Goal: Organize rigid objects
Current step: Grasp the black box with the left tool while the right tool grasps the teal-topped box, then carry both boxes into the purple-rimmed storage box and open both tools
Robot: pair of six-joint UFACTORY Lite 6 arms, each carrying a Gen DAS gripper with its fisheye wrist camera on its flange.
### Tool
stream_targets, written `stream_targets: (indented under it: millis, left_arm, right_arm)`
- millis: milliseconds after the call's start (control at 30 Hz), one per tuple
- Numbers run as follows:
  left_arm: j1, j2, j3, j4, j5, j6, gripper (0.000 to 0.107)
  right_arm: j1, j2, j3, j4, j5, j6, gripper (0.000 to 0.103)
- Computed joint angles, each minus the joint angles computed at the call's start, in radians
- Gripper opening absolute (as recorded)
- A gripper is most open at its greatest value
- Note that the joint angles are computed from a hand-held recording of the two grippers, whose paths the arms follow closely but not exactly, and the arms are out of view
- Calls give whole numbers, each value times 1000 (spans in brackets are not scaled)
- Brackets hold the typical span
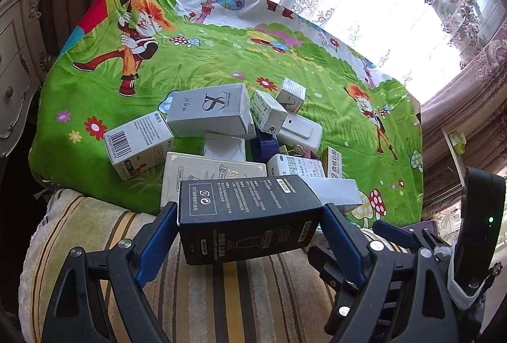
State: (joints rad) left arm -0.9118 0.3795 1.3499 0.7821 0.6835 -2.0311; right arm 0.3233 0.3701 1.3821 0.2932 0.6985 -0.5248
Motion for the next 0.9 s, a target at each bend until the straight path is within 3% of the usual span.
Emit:
stream_targets:
  millis: [167, 300, 900]
  left_arm:
    - [-3, -9, -14, 19, -3, -21, 89]
    - [-5, -11, -18, 23, -3, -29, 89]
    - [-48, 73, 146, -9, 73, 81, 89]
  right_arm:
    - [27, 47, 38, -55, -8, 50, 100]
    - [29, 85, 65, -67, 14, 67, 76]
    - [-149, -103, -79, 210, 25, -181, 77]
